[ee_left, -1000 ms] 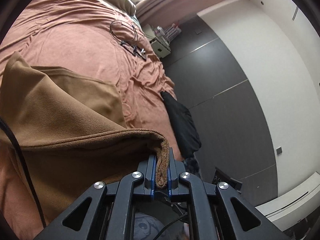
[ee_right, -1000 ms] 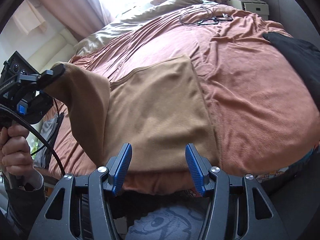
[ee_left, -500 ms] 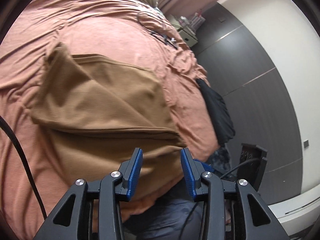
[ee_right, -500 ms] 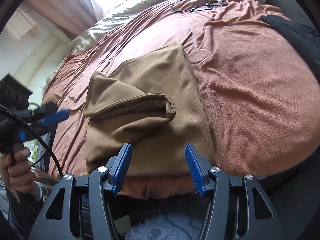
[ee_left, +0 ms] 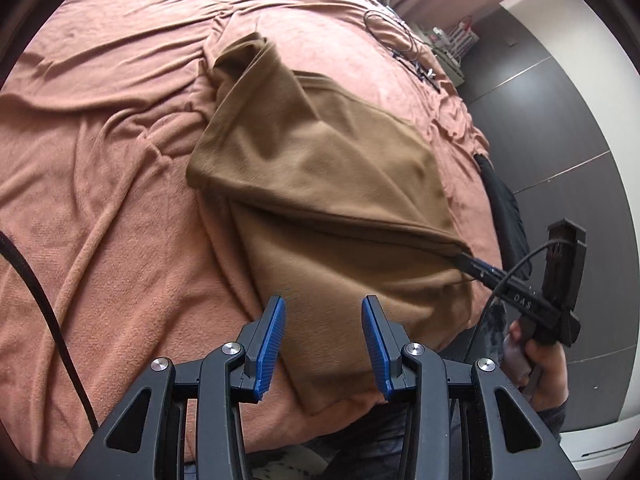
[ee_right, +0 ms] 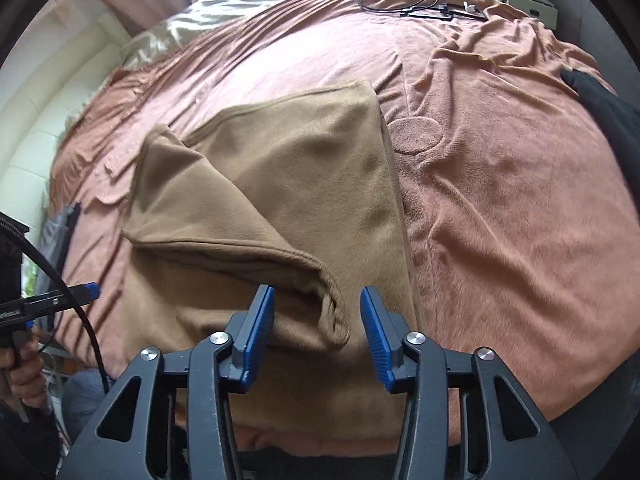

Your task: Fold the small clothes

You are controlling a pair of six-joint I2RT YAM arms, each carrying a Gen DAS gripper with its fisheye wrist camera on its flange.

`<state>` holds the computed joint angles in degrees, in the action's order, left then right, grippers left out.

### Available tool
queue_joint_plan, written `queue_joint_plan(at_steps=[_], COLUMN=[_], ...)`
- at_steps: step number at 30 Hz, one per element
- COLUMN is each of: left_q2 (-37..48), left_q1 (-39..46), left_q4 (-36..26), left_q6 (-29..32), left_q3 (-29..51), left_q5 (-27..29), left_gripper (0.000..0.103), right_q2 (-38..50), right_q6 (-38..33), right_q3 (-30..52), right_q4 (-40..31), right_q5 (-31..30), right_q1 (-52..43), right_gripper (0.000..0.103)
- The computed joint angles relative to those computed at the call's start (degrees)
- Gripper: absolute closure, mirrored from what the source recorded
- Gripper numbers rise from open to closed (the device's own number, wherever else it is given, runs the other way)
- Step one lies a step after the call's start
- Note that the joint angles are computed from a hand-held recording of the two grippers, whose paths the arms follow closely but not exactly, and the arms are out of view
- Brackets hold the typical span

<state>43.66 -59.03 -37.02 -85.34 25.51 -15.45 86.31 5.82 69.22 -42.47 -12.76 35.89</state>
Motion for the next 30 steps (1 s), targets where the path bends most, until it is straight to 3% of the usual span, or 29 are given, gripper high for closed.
queue_joint_plan(at_steps=[7,18,20,21,22,30], left_q2=[1.99,2.64,3.31,3.48,3.7,5.63], left_q1=[0.66,-0.37,-0.39,-0.92,-1.62,-4.85], left_q4=[0.86,2.75,3.18,2.96,2.81,1.3], left_q6=[-0.96,-2.83,-2.76,-3.26,-3.94,-5.98], left_q3=[-2.47,-3.61,-3.39,-3.19,-2.88,0.03], left_q5=[2.52,2.81,2.9,2.49,1.88,-0.54], left_gripper=[0.062,0.062,0.062,0.062,0.062,0.062], right_q2=[8.32,13.73,14.03,13.92,13.82,3.83], right_q6=[-3.32,-17.02,-18.06,-18.07,-17.36,-12.33], right_q3=[8.18,15.18,15.06,15.15,15.57,10.26], right_q4=[-2.98,-7.81,-7.16,-7.17,-7.78,-7.66], right_q5=[6.1,18.54,19.59,19.02,17.55,-1.1], right_q1=[5.04,13.21,13.88,13.71,13.11,2.83], right_gripper=[0.063,0.063,0.071,0.085,0.092,0.096])
